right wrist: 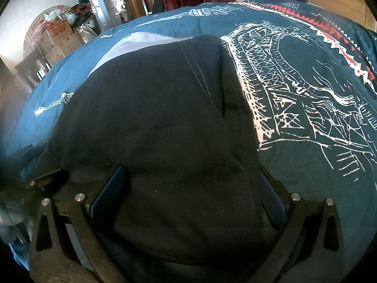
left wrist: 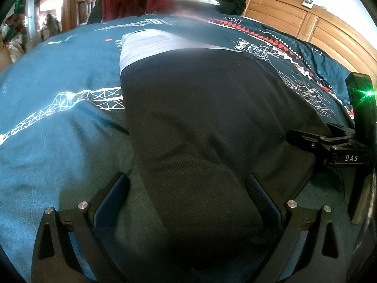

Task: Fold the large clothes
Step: 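Hold both tools pressed on the folded navy jacket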

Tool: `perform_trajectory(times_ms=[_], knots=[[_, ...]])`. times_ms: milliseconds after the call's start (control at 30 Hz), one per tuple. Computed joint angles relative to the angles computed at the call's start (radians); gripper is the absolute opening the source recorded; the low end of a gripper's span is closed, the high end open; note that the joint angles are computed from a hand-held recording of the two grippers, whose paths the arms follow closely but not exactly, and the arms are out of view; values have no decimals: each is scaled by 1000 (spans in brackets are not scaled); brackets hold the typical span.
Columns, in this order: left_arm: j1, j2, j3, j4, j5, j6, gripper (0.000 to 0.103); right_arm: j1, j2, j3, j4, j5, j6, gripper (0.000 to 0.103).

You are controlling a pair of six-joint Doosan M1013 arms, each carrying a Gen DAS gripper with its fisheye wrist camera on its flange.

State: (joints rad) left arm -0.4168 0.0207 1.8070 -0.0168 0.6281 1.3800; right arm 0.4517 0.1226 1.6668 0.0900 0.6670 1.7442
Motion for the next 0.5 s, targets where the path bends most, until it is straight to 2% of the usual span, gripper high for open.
perform_trajectory(times_ms=[500], knots=[[-2, -2, 3, -9, 5, -2, 103, 0, 0, 0, 1, 0, -1, 103]])
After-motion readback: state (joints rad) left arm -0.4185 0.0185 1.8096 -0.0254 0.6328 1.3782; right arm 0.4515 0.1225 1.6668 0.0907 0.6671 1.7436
